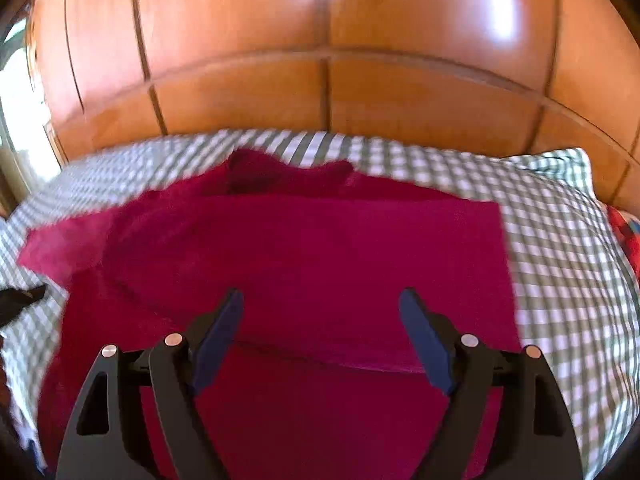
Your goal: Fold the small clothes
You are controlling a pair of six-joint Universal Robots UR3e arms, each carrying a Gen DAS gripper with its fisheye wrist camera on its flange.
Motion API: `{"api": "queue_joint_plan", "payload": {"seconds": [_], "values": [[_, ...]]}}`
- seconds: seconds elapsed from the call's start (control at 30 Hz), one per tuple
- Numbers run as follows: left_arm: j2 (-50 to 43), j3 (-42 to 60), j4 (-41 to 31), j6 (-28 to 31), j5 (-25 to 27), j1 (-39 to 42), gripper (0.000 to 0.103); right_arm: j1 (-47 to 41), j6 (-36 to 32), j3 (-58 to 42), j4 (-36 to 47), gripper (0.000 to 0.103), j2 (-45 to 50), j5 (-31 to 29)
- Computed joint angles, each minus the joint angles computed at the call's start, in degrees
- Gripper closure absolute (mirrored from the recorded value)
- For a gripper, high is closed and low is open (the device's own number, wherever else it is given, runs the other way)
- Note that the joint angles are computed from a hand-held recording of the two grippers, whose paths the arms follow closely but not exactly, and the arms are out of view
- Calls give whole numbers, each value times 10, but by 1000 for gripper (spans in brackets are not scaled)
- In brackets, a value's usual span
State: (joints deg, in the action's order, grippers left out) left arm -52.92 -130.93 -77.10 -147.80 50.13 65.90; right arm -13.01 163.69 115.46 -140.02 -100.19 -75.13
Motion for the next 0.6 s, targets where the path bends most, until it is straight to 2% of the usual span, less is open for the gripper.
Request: {"api": "queue_joint_plan", "payload": {"seconds": [0.07,0.1,0.13,0.2,0.27,0.3,0.37,0.43,0.6], "values": [[-30,19,-19,25,3,59,96,16,4,23,-31,23,18,-22],[-45,26,-19,30,1,81,96,17,3,42,-50,19,19,-28],[-61,31,-15,35,-7,116,96,11,2,67,-73,17,15,-21],[-109,53,9,41,-11,147,95,-15,-6,80,-66,15,7,11],[-144,62,68,7,0,152,74,-17,-9,79,-63,12,10,15],[-165,65,103,-15,-6,161,70,-14,-12,81,-65,9,12,13],[-215,87,145,-61,-3,159,68,3,-16,69,-61,2,23,-2],[-261,112,173,-103,-4,156,68,19,-11,65,-66,2,26,-23],[-374,180,238,-210,4,129,68,13,-14,71,-63,2,17,-16]]}}
